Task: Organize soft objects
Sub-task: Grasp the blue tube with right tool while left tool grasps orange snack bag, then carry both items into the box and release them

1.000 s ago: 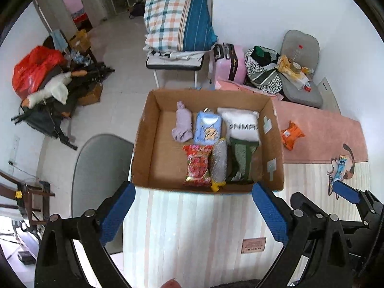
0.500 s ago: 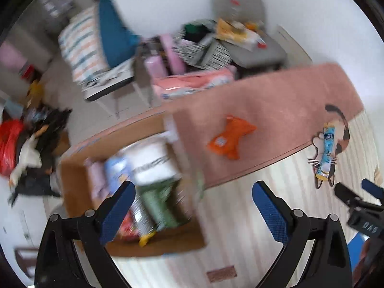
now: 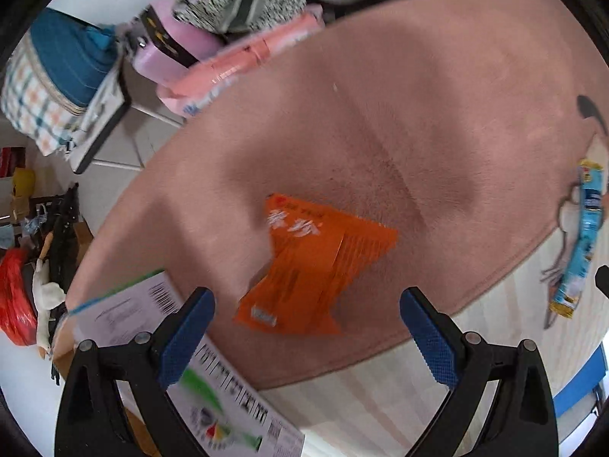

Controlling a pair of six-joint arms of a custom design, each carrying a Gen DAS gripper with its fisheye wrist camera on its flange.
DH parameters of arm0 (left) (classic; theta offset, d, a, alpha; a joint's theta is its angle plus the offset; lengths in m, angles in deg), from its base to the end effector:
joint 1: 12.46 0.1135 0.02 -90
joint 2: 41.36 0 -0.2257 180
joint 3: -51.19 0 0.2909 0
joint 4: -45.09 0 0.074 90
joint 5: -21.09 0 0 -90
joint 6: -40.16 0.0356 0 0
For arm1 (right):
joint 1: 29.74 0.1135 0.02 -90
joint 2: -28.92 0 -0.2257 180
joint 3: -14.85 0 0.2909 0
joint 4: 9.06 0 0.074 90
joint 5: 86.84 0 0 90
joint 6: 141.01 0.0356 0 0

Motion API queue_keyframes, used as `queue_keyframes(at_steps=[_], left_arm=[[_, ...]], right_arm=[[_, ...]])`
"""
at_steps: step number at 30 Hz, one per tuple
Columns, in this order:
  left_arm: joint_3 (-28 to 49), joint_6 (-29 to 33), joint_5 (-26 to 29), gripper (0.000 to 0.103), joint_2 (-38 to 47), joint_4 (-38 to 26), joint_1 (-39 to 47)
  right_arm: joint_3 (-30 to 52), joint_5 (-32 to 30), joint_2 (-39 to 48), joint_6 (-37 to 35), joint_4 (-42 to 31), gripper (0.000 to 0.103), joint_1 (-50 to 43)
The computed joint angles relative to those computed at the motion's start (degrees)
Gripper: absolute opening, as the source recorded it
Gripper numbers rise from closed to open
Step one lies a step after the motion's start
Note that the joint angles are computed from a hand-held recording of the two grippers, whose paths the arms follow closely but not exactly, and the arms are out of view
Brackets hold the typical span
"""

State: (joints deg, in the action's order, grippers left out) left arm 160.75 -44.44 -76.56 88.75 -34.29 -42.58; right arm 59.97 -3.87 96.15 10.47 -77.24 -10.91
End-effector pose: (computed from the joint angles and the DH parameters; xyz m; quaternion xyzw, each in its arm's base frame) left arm 0.3648 -0.2061 0.0764 -0.3087 -0.9449 -0.0834 0.0701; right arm 0.1894 0.0692 0.1028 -0.3631 -0.9297 -0.0452 0.0415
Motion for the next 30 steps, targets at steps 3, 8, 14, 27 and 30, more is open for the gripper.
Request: queue_keyframes(at_steps=[3, 8, 14, 27, 30], left_arm=[[3.4, -0.4, 0.3, 0.100, 4.4, -0.8, -0.4], [7.0, -1.4, 2.5, 0.063, 8.4, -2.9, -0.1], [7.9, -2.6, 8.4, 0.035, 9.2, -4.2, 2.7], [-23.9, -3.9, 16.6, 0.034, -30.3, 1.7, 9.3], [-28.5, -1.5, 18.5, 0.034, -41.2, -1.4, 14.4]], right_arm=[[-0.9, -1.3, 5.2, -2.0, 4.6, 0.100, -2.7], [-2.5, -4.0, 11.1, -3.4, 11.0, 0.087, -5.8], [0.3, -2.1, 16.1, -3.2, 12.4, 0.044, -3.6], [15.4, 0.1, 12.2, 8.3, 6.1, 0.018, 20.4], [25.0, 0.5, 16.5, 10.0, 5.3, 0.018, 26.8]])
